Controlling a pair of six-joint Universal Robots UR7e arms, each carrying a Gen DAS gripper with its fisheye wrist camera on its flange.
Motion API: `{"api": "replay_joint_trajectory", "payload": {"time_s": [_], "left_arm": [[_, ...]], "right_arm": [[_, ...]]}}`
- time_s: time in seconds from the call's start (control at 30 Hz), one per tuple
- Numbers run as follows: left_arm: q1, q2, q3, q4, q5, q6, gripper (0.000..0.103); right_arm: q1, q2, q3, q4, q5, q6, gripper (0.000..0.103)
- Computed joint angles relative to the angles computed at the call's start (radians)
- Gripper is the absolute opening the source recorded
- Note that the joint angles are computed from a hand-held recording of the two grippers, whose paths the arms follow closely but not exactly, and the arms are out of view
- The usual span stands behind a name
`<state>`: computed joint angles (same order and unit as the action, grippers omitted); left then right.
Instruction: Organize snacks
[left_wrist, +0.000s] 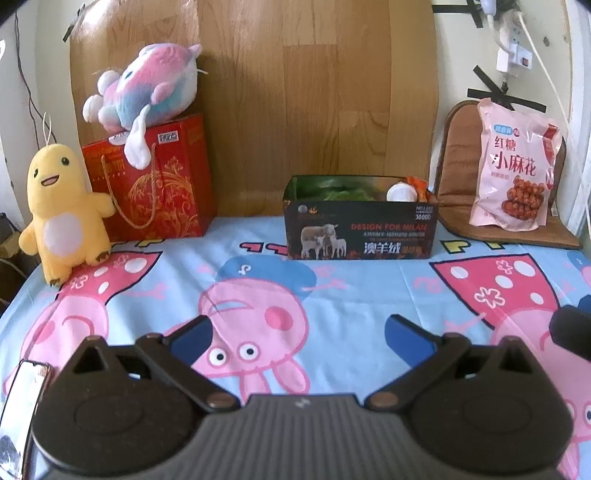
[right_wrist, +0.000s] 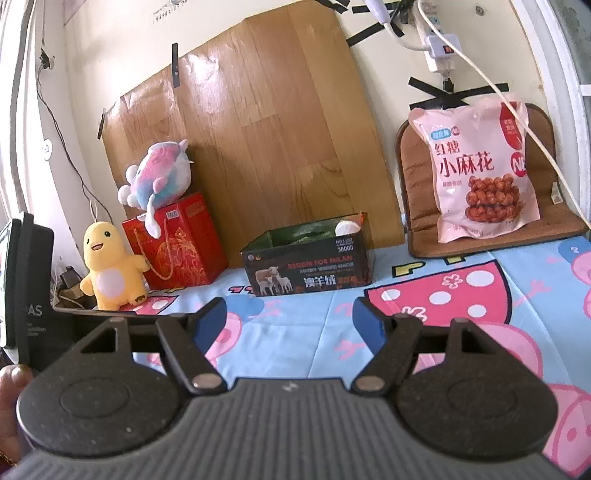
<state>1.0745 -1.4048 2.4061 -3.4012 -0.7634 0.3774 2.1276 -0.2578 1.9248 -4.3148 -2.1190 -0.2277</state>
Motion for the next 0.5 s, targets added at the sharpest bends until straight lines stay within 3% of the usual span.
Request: {"api": "replay_joint_trajectory", "payload": {"time_s": [0.33,0.5], "left_arm": [[0.028,-0.003,-0.009,0.014,0.011,-0.022,0.103],[0.046,-0.012,-0.012,0.000,0.016,-0.022,0.103]], "right_arm": [[-0.019,0.005,0.007,0.014,0.036,0.057,0.077],[-0.027,0.004,-0.012,0.115,0.057,0.108,0.077]]}}
